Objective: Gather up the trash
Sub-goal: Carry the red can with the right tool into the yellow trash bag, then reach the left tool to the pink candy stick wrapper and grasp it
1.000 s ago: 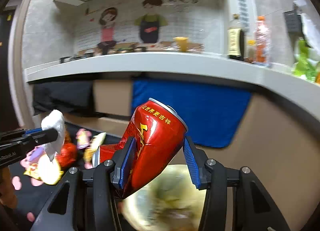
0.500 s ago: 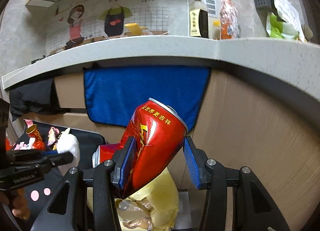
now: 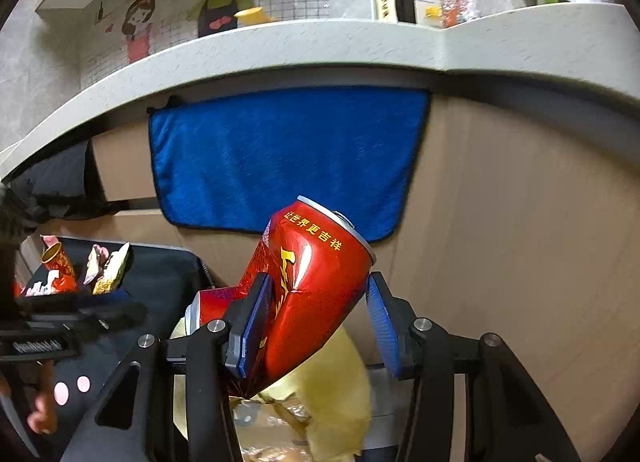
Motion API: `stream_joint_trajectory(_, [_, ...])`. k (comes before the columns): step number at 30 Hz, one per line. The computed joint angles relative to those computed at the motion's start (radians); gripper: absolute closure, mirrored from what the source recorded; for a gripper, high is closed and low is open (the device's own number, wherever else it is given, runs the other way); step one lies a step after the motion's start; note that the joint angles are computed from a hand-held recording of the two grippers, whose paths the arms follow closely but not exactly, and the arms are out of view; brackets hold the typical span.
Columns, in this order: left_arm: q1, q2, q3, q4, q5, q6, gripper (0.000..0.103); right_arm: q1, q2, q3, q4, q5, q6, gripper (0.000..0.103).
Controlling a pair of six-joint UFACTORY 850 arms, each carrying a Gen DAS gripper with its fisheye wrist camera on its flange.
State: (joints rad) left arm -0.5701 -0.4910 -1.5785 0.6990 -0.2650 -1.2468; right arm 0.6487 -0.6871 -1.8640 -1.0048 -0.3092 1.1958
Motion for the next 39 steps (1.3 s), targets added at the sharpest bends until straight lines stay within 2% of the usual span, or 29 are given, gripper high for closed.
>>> stream_joint_trajectory(3, [0.008, 0.054, 0.071, 0.137, -0.012, -0.155, 0.053, 0.012, -0.04, -0.041, 0.036, 0.005, -0.033, 0.056])
stream_joint_trajectory(5, [0.013, 0.093, 0.124, 0.238, -0.024, -0.27, 0.053, 0.016, -0.083, -0.093, 0.175, 0.017, -0.174, 0.055])
stream_joint_trajectory(7, [0.02, 0.132, 0.178, 0.314, -0.03, -0.363, 0.053, 0.017, -0.114, -0.126, 0.322, 0.03, -0.312, 0.043])
stream_joint_trajectory(8, [0.025, 0.151, 0.204, 0.341, -0.032, -0.398, 0.053, 0.02, -0.126, -0.137, 0.346, 0.027, -0.33, 0.041])
stream_joint_trajectory(15, [0.039, 0.301, 0.414, 0.519, -0.093, -0.646, 0.053, 0.043, -0.143, -0.157, 0.338, -0.017, -0.283, 0.041])
stream_joint_trajectory(18, [0.046, 0.367, 0.506, 0.567, -0.121, -0.733, 0.053, 0.065, -0.133, -0.148, 0.251, -0.033, -0.204, 0.041])
stream_joint_trajectory(20, [0.05, 0.407, 0.559, 0.592, -0.15, -0.77, 0.053, 0.081, -0.132, -0.151, 0.221, -0.047, -0.176, 0.041])
stream_joint_trajectory(22, [0.051, 0.446, 0.607, 0.598, -0.186, -0.783, 0.053, 0.098, -0.139, -0.17, 0.293, -0.056, -0.241, 0.043])
stream_joint_trajectory(24, [0.057, 0.492, 0.66, 0.602, -0.215, -0.799, 0.053, 0.112, -0.136, -0.169, 0.365, -0.032, -0.292, 0.044])
stream_joint_trajectory(27, [0.069, 0.569, 0.739, 0.612, -0.258, -0.82, 0.053, 0.138, -0.137, -0.175, 0.39, -0.014, -0.302, 0.044])
stream_joint_trajectory(30, [0.081, 0.639, 0.806, 0.609, -0.299, -0.827, 0.053, 0.173, -0.168, -0.233, 0.485, -0.016, -0.404, 0.044])
stream_joint_trajectory(34, [0.119, 0.737, 0.894, 0.583, -0.293, -0.827, 0.053, 0.217, -0.216, -0.317, 0.535, -0.034, -0.492, 0.047])
stream_joint_trajectory(39, [0.182, 0.836, 0.976, 0.478, -0.28, -0.743, 0.053, 0.256, -0.294, -0.451, 0.723, -0.079, -0.714, 0.048])
